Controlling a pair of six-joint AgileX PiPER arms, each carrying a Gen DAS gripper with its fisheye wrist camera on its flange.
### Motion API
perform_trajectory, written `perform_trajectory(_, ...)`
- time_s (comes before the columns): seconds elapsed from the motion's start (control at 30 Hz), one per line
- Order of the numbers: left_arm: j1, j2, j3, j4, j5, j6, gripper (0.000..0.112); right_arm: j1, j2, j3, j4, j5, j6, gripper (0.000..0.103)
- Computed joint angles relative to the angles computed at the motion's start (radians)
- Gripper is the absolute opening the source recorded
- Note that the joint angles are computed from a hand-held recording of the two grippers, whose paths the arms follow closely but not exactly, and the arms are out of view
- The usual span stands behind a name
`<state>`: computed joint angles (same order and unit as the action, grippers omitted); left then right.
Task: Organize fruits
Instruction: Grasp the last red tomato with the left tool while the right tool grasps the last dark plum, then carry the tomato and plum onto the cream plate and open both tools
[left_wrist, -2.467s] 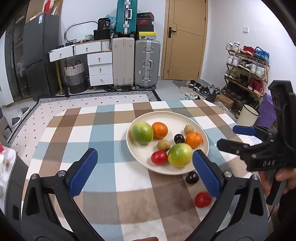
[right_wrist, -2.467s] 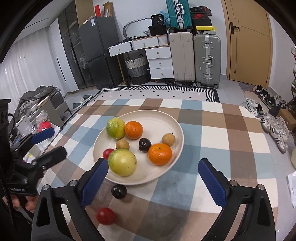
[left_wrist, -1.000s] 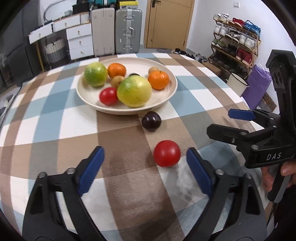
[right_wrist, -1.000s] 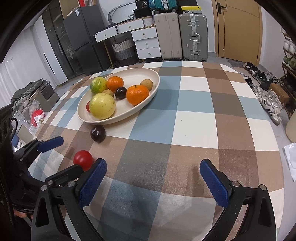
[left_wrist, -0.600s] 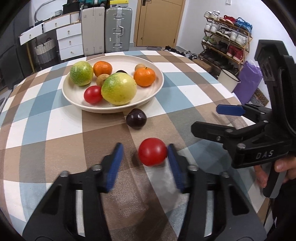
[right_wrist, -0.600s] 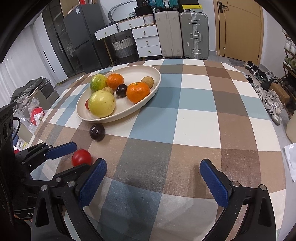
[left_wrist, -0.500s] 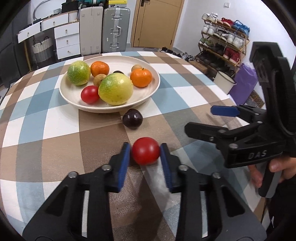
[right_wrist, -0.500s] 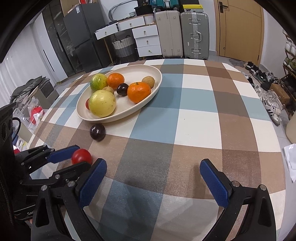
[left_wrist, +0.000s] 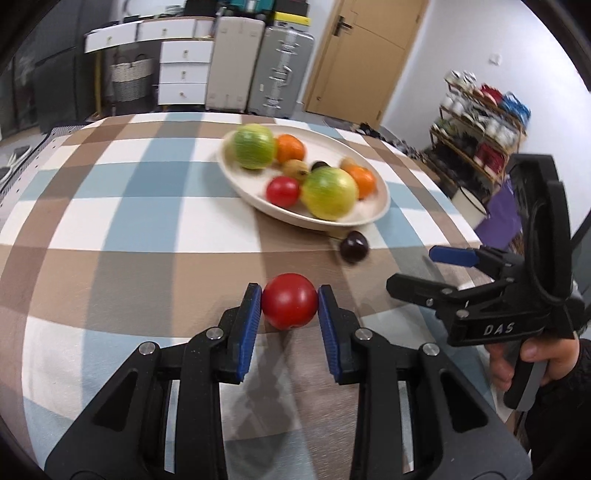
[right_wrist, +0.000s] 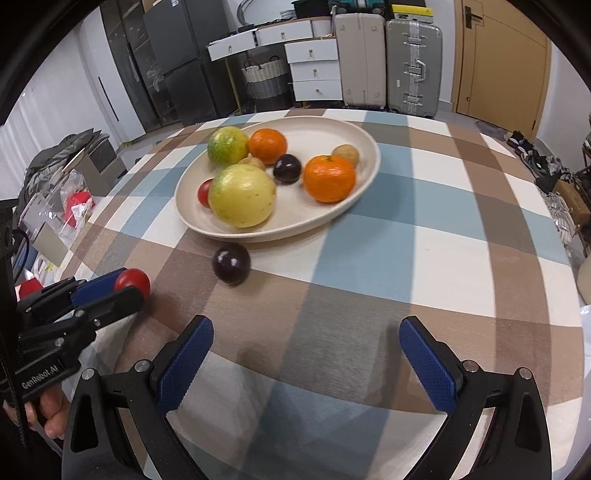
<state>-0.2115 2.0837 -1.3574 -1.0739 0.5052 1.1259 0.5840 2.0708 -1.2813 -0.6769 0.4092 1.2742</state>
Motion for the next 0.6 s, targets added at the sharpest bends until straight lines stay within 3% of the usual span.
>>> perform_trajectory(0.1,0.020,0.002,0.002,-0.008,-0.009,0.001,0.028,0.016,0.044,-0.079,0.013,0.035,-0.049,0.100)
perform_trajectory(0.17,0.025,0.005,0.001,-0.008,-0.013,-0.004,0.028,0.021,0.072,-0.133,0.032,0.049,-0.097,0.094)
perform_trajectory(0.23,0.023,0.002,0.008,-0.012,-0.028,0.001,0.028,0.024,0.098,-0.184,0.059,0.074,-0.142,0.080)
perform_trajectory(0.4,0.019,-0.002,0.018,-0.018,-0.047,0.011,0.028,0.025,0.147,-0.268,0.111,0.098,-0.224,0.073)
perform_trajectory(0.6,0.011,-0.004,0.022,-0.011,-0.064,0.002,0.028,0.030,0.172,-0.312,0.112,0.112,-0.254,0.052)
